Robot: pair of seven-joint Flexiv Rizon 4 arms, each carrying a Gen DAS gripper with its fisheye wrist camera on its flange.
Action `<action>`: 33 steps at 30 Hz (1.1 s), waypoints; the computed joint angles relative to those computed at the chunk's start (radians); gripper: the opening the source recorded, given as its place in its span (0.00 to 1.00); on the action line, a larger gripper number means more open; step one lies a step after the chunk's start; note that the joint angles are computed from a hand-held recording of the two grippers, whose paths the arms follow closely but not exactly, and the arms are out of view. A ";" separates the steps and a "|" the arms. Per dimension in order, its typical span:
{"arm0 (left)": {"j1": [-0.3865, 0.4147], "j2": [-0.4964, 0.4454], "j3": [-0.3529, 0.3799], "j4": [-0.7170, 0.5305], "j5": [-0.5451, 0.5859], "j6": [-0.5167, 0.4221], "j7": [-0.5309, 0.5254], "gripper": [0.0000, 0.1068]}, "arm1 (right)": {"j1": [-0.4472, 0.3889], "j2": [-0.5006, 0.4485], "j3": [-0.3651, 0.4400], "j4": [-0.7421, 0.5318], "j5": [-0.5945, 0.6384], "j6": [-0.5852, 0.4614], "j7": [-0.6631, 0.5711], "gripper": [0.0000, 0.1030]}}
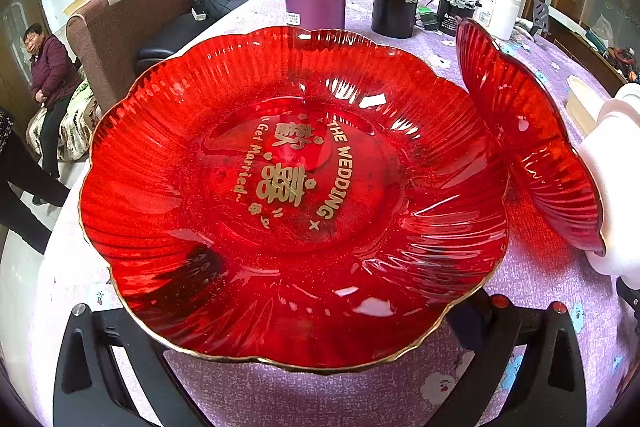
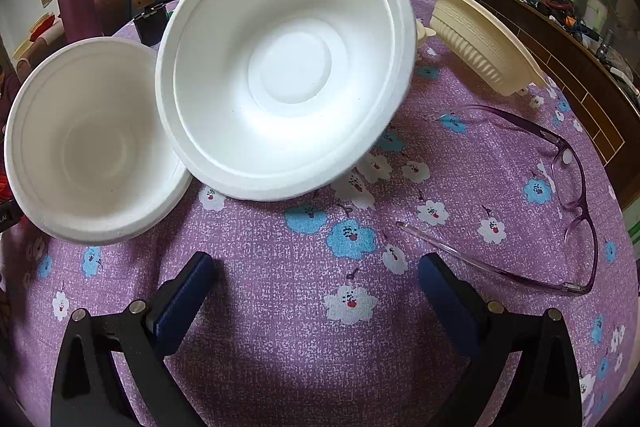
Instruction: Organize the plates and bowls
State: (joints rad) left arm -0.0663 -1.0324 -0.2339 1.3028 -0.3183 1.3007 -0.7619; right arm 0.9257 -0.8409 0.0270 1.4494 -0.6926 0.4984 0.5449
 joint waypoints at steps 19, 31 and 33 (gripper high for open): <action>0.000 0.000 0.000 0.000 0.002 0.001 -0.002 0.96 | 0.000 0.000 0.000 0.001 -0.001 0.001 0.001 0.99; -0.005 -0.005 0.003 -0.011 0.004 -0.004 -0.008 0.96 | 0.000 -0.001 0.000 -0.002 0.000 -0.001 -0.001 0.99; -0.005 -0.005 0.003 -0.010 0.004 -0.004 -0.008 0.96 | 0.000 -0.001 0.000 -0.003 0.001 -0.002 -0.001 0.99</action>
State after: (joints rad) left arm -0.0710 -1.0375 -0.2307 1.2927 -0.3141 1.2967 -0.7701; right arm 0.9257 -0.8422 0.0272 1.4463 -0.6920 0.4968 0.5438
